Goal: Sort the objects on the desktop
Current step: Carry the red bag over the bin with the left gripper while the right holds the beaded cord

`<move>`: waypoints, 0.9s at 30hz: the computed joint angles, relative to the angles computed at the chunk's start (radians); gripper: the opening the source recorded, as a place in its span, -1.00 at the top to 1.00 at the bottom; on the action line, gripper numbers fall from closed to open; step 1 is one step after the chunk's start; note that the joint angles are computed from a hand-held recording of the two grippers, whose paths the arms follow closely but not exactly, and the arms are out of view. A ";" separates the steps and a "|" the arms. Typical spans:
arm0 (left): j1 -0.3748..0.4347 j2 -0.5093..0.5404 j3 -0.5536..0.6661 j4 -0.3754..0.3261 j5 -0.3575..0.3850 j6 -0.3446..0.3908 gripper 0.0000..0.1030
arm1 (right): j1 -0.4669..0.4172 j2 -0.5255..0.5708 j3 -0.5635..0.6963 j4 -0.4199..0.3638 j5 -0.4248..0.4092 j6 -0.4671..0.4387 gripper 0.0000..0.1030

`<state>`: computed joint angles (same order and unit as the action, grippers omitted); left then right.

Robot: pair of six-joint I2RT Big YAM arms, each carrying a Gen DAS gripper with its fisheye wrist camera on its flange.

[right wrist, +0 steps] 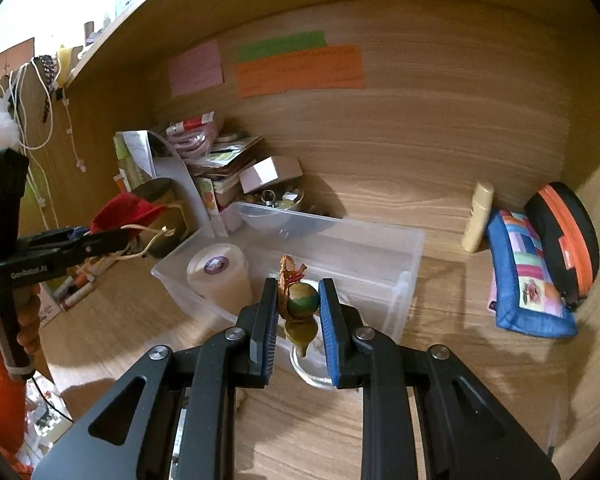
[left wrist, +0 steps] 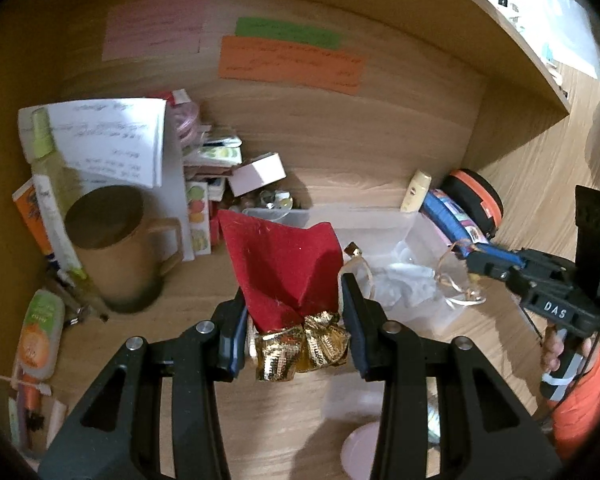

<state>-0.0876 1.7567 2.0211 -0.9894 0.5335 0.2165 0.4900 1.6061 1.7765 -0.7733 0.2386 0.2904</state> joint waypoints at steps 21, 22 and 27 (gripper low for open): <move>-0.090 0.194 0.284 -0.129 -0.024 0.037 0.21 | -0.057 0.127 0.150 -0.025 -0.063 -0.004 0.65; -0.095 0.202 0.294 -0.134 -0.026 0.037 0.21 | -0.061 0.134 0.157 -0.026 -0.070 -0.003 0.65; -0.112 0.237 0.336 -0.162 -0.032 0.051 0.21 | -0.070 0.171 0.200 -0.051 -0.076 -0.021 0.65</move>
<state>-0.1995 1.9940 2.3571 -1.1510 0.5020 0.2674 0.4202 1.7768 1.9767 -0.8240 0.1628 0.2693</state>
